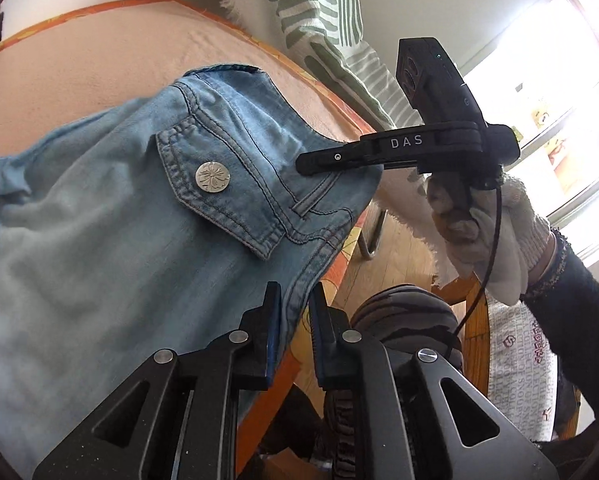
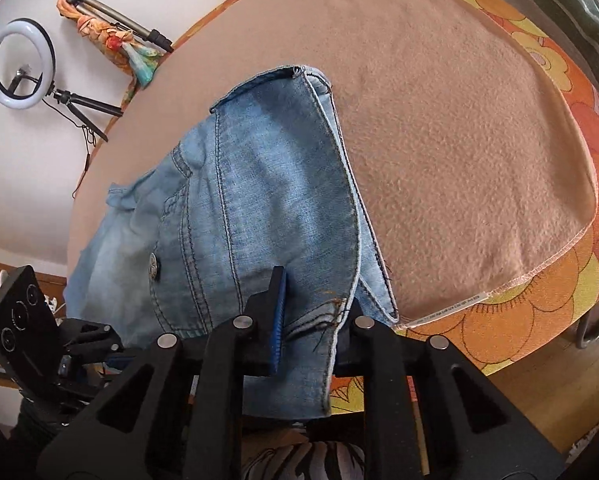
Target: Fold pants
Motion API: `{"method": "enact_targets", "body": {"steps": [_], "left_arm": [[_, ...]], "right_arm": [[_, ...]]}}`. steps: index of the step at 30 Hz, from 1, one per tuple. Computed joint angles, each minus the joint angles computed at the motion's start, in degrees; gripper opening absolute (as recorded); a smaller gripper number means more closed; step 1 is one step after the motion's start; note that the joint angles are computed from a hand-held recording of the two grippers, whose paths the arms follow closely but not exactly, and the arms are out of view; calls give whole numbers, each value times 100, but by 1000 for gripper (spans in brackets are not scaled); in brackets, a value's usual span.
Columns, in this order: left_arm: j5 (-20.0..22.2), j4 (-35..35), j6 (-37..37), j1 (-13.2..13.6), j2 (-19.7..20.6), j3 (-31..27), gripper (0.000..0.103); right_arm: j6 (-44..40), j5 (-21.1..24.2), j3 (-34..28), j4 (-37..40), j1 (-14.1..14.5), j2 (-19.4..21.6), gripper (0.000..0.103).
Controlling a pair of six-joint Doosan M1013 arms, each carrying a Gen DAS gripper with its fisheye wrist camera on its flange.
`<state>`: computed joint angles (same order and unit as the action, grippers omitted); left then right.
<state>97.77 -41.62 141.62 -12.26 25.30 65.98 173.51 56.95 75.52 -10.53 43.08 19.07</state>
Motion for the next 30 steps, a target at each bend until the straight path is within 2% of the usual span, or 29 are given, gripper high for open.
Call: {"method": "enact_targets", "body": {"steps": [1,3,5,7,9,11,13,16,19,23,25,26,28,29,30], "left_arm": [[13,-75,-14,71,-15,-29,13],[-14,-273,-19,278,-67,-52,13],[-136,-394,2,484,-110,-71,13],[-428,-399,29,656,-176,-19,13],[-689,-325,3,814,-216,46,13],[-983,-197,-98,921,-247,152,13],[-1230,-29,-237,1023,-272,277,13],[-1429,254,-444,1172,-292,433,13],[-1651,505,-522,1284,-340,573,13],[-1775,588,-628,1390,-338,660,13],[-1759,583,-677,1423,-319,687,13],[-1748,544,-635,1461,-321,710,13],[-1772,483,-544,1482,-334,733,13],[-1767,484,-525,1483,-331,729,13],[-1752,488,-509,1485,-327,720,13]], "right_arm": [[-114,178,-56,-12,3,5,25],[-274,503,-126,-61,10,-4,50],[-333,623,-136,-387,50,-62,58],[-333,605,-95,-828,75,-147,61],[-290,469,-67,-1262,48,-184,76],[-281,219,-22,-1626,-14,-173,85],[-473,-40,8,-1590,-157,-110,86],[-906,-287,-25,-1110,-409,59,86],[-1104,-993,228,-652,-597,37,87],[-1092,-1842,522,-692,-647,-55,92],[-1196,-2313,647,-542,-663,-85,88],[-1221,-2394,630,-506,-645,-60,79],[-1061,-1924,436,-867,-535,44,53],[-1214,-1973,422,-664,-537,56,19],[-1179,-1929,393,-617,-518,61,12]]}}
